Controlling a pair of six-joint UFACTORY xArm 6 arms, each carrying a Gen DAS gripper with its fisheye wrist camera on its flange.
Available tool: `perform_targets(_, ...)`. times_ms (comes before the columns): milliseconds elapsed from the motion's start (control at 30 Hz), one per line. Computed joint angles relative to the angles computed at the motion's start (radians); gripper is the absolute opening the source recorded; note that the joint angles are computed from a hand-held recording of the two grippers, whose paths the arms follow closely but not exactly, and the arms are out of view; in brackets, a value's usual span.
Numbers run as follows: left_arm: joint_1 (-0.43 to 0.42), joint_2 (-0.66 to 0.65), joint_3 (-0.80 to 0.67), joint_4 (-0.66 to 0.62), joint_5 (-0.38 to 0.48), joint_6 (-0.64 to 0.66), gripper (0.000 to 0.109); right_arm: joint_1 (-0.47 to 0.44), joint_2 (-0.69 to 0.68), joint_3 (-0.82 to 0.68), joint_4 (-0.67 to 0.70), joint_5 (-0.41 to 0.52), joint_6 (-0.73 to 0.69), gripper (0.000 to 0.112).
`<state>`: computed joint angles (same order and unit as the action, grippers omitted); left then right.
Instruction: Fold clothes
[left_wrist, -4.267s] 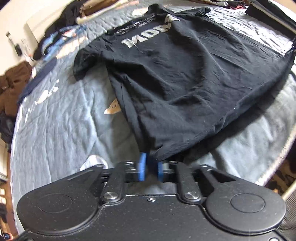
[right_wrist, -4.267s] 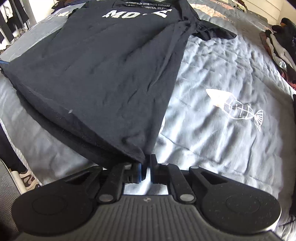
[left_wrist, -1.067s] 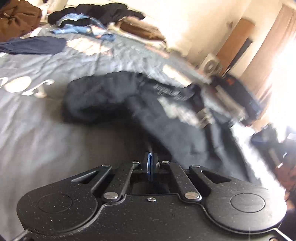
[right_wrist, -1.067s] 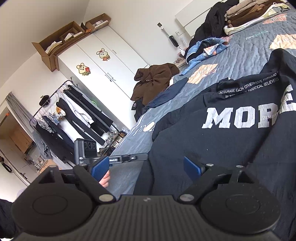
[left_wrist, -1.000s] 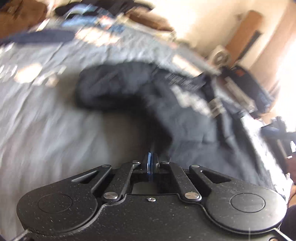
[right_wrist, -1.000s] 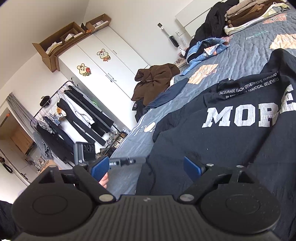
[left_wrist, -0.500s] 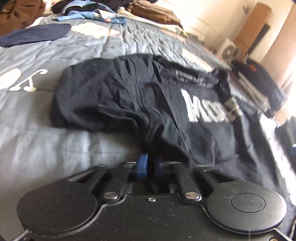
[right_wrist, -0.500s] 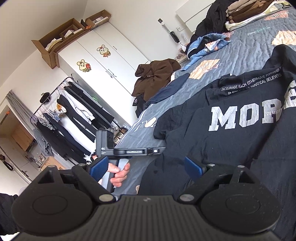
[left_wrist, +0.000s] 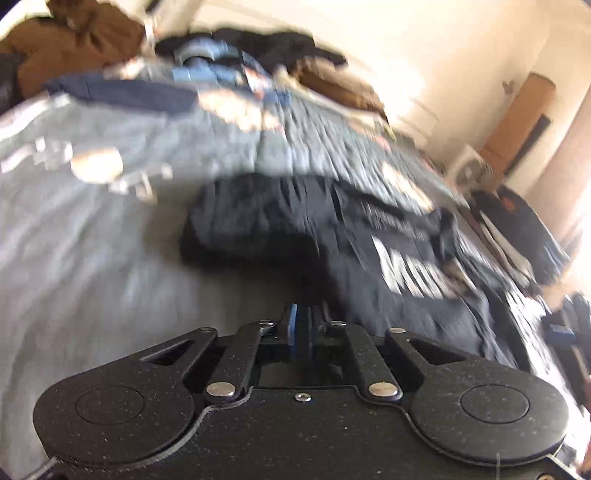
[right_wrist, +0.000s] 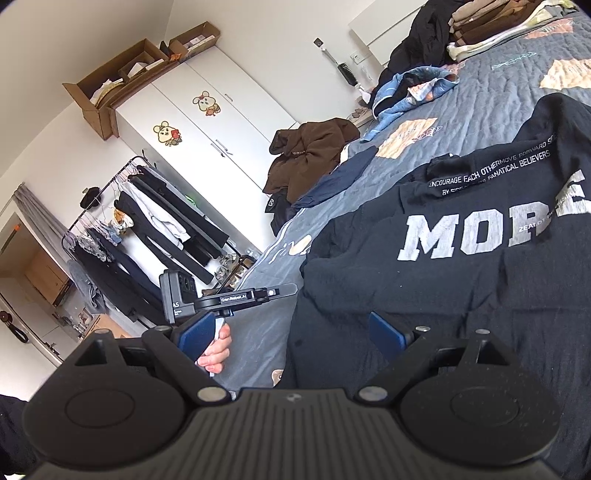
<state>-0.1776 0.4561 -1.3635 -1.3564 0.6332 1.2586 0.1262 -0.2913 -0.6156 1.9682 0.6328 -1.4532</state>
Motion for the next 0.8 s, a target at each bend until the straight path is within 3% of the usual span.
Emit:
perform_targets(33,0.011,-0.017,0.021,0.05,0.034,-0.023,0.028,0.001,0.0,0.0,-0.003,-0.001,0.002,0.09)
perform_targets(100,0.031,-0.061,0.079,0.139,0.101,-0.039,0.041,0.001,0.0,-0.001,-0.01,-0.001,0.01,0.09)
perform_targets(233,0.064,-0.128,0.168,0.297,0.241,-0.063,0.041,0.0,-0.001,-0.001,-0.01,0.004,0.017,0.09)
perform_targets(367,0.017,-0.189,0.278,0.303,0.17,-0.011,0.044,0.019,0.002,-0.01,-0.016,-0.016,0.034,0.09)
perform_targets(400,0.008,-0.196,0.294,0.28,0.154,0.005,0.042,0.025,0.001,-0.013,-0.02,-0.02,0.034,0.09)
perform_targets(433,0.006,-0.202,0.304,0.271,0.162,0.011,0.014,0.033,-0.001,-0.015,-0.022,-0.026,0.03,0.09)
perform_targets(467,0.005,-0.21,0.317,0.262,0.172,0.021,0.003,0.039,-0.003,-0.017,-0.025,-0.03,0.028,0.09)
perform_targets(567,0.027,-0.282,0.374,0.254,0.252,0.093,0.003,0.055,-0.007,-0.022,-0.04,-0.032,0.031,0.09)
perform_targets(667,0.062,-0.343,0.407,0.272,0.304,0.082,0.003,0.062,0.009,-0.031,-0.119,-0.028,0.076,0.091)
perform_targets(800,0.113,-0.378,0.441,0.205,0.284,0.06,0.005,0.085,0.053,-0.041,-0.252,-0.065,0.171,0.091)
